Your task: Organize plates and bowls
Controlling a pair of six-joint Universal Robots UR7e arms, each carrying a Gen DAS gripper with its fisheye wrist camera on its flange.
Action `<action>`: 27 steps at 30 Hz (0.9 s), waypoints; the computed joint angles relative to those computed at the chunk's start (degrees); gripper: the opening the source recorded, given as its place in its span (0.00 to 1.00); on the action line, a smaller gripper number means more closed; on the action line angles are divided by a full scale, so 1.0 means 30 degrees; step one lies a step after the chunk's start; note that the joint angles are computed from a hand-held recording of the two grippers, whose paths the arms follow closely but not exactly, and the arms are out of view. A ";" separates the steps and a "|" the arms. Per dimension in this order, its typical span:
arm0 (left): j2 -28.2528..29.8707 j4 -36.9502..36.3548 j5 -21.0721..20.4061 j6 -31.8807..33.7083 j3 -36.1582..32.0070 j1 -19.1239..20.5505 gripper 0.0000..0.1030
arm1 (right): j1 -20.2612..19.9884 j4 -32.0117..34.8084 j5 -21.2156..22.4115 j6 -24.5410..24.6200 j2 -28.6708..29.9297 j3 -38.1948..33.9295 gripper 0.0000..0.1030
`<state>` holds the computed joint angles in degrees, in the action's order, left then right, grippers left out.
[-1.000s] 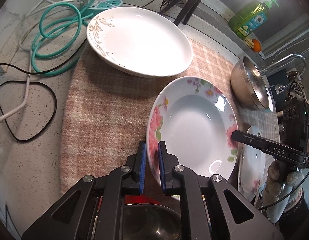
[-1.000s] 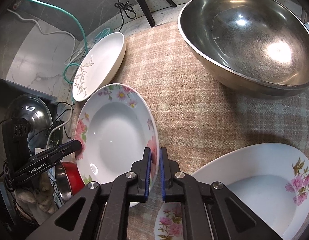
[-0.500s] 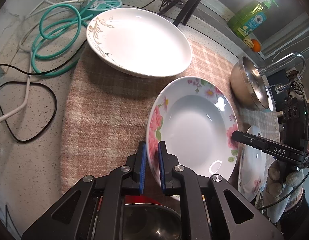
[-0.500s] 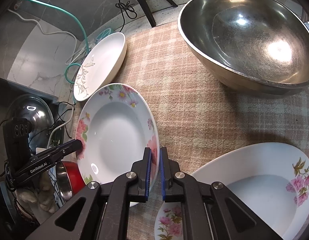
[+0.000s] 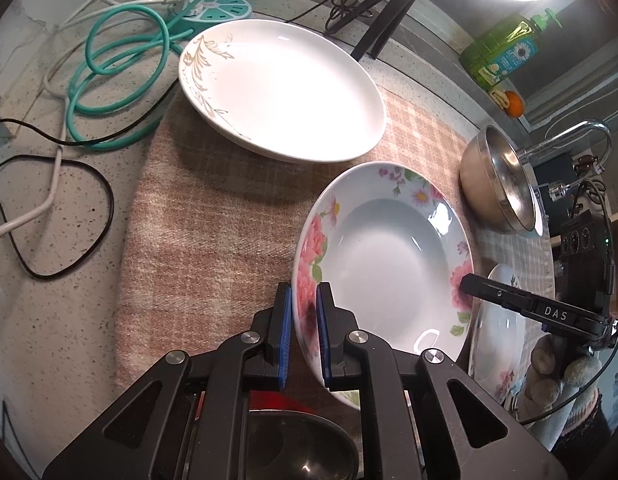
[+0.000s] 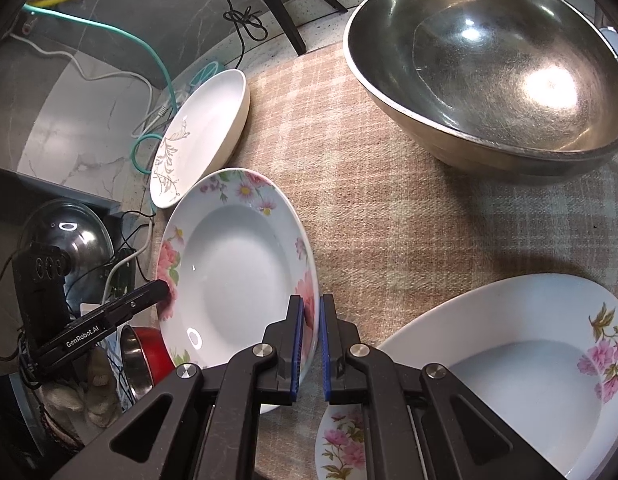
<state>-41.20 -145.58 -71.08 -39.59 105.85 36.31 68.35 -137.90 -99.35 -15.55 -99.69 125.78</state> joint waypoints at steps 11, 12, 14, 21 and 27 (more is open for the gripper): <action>0.0023 -0.0141 0.0223 -0.0002 -0.0096 -0.0095 0.10 | -0.0296 0.0237 0.0726 0.0146 -0.0338 -0.0025 0.07; 0.0025 -0.0103 0.0290 0.0024 -0.0106 -0.0138 0.10 | -0.0288 0.0245 0.0763 0.0135 -0.0367 -0.0025 0.07; 0.0012 -0.0077 0.0325 0.0009 -0.0106 -0.0220 0.10 | -0.0234 0.0202 0.0756 0.0117 -0.0452 0.0011 0.07; -0.0029 -0.0318 0.0320 -0.0121 -0.0097 -0.0438 0.10 | -0.0409 0.0427 0.1125 -0.0140 -0.1020 0.0075 0.07; -0.0054 -0.0499 0.0262 -0.0326 -0.0062 -0.0822 0.10 | -0.0677 0.0982 0.1600 -0.0426 -0.1816 0.0067 0.07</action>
<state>-41.37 -147.07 -70.29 -40.57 105.67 33.84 66.32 -134.95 -94.55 -16.83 -105.14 125.98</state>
